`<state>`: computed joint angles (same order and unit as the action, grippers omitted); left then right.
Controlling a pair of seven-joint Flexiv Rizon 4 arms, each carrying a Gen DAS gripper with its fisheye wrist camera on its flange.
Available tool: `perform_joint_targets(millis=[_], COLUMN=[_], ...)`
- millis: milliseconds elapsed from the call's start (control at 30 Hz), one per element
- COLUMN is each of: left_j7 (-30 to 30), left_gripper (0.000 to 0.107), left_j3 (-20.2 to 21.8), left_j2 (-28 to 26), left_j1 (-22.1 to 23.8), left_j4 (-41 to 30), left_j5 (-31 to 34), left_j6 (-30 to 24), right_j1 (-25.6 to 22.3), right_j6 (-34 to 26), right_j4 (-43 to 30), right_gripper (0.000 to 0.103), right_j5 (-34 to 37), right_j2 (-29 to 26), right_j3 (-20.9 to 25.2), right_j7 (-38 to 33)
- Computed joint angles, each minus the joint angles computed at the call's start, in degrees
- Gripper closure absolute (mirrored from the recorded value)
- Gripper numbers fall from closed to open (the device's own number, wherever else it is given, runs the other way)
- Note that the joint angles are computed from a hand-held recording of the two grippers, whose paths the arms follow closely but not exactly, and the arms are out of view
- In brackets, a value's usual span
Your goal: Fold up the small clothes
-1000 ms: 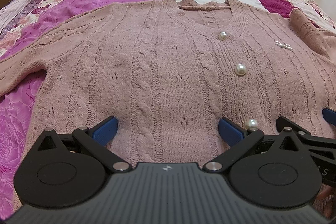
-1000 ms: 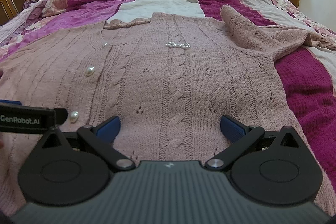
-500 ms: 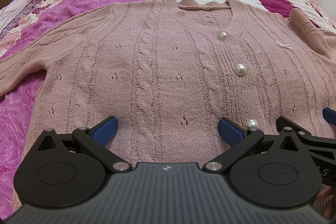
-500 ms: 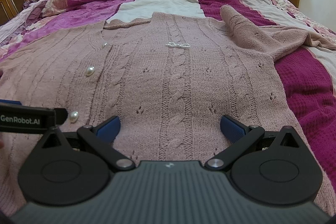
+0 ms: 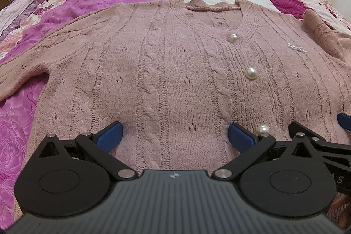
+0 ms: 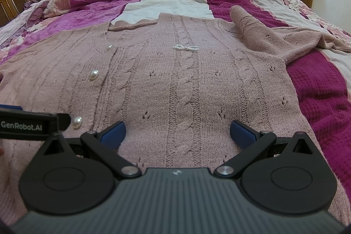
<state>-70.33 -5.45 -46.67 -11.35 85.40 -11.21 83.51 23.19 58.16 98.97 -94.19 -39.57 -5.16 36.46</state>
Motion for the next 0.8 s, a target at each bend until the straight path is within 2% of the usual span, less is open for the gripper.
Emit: perform_joint_targets(millis=[367,633,800], left_j7=[-0.07,0.51,0.25], left_gripper=[0.004,0.004,0.004], left_j3=[0.26,0.1,-0.29], left_j2=[0.72,2.23,3.33], left_j1=[-0.1,0.28,0.51], left_j4=[0.66,-0.61,-1.18], left_j5=[0.43,0.22,-0.59], left_j6=[0.55,-4.91,-6.26], right_j1=[-0.02,-1.21,-2.84], right_j6=[0.05,3.24,5.41], right_j4=[0.14,0.93,1.3], right_gripper=[0.0,0.0,0.0], right_j5=[0.6,2.0,-0.25], right_j2=[0.26,2.18,3.73], right_j3=[0.24,0.45,0.71], right_j7=[-0.4,-3.03,0.33])
